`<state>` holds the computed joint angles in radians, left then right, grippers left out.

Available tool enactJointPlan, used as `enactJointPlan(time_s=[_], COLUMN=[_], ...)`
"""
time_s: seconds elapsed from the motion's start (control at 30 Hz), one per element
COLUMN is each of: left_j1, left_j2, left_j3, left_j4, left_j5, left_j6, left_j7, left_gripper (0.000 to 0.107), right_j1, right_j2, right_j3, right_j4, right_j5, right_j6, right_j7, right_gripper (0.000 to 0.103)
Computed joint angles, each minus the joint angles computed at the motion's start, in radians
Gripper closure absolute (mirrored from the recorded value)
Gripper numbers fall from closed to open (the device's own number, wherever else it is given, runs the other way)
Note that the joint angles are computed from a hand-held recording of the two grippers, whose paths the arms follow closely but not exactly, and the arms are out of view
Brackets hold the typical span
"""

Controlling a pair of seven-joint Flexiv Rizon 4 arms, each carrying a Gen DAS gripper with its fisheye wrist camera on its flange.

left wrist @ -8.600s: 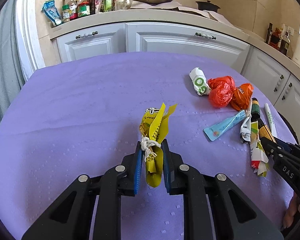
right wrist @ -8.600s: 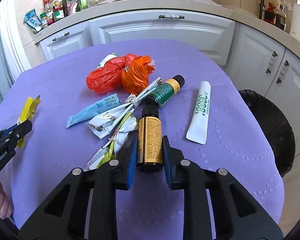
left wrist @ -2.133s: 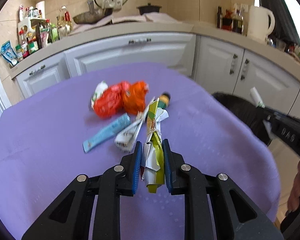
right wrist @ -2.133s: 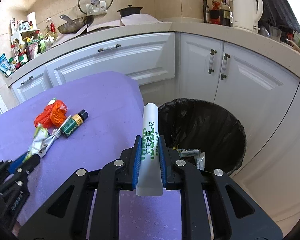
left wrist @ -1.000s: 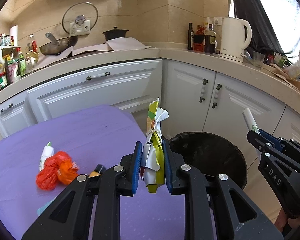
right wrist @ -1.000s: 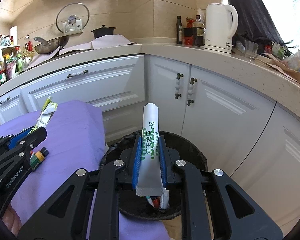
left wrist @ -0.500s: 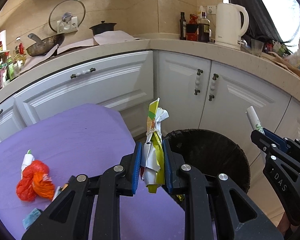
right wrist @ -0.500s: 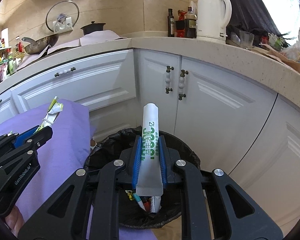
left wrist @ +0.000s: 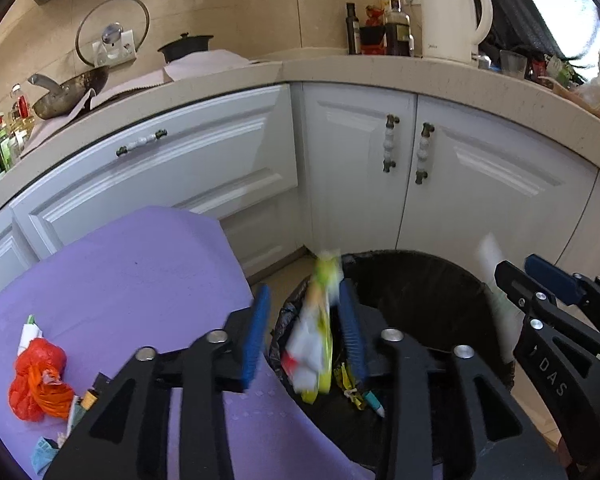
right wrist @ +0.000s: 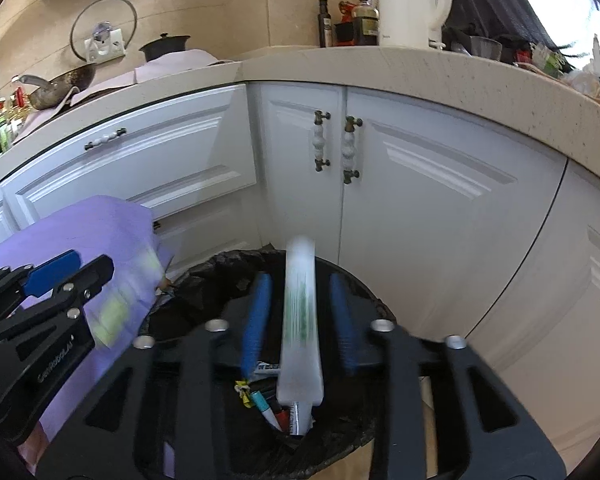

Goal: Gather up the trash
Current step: 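Carry the tube and wrapper strip over the bin and open both tools, then move both open tools back over the trash on the table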

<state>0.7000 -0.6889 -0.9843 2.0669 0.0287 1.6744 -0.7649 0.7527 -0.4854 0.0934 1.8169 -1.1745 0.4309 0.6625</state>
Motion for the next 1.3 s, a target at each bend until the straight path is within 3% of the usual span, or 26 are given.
enactJointPlan(time_s=[0.2, 0.8, 1.1, 1.3], left_j1=[0.015, 0.269, 0.356, 0.37], left_j2=[0.006, 0.027, 0.042, 0.054], left_j3=[-0.002, -0.114, -0.098, -0.027], left_j4=[0.008, 0.053, 0.049, 0.019], left_j5=[-0.008, 0.01, -0.003, -0.033], left_j6=[0.002, -0.015, -0.019, -0.017], left_j7=[-0.009, -0.033, -0.033, -0.039], left_gripper=[0.059, 0.056, 0.053, 0.053], right_j1=[-0.003, 0.075, 0.121, 0.156], right_j2=[0.002, -0.1, -0.197, -0.284], right_j3=[0.004, -0.027, -0.072, -0.112], right_j4=[0.009, -0.164, -0.324, -0.465], right_j5=[0.012, 0.033, 0.058, 0.107], right_j6=[0.005, 0.068, 0.143, 0.186], right_j7=[0.017, -0.067, -0.188, -0.308], right_gripper=[0.066, 0.066, 0.065, 0.065])
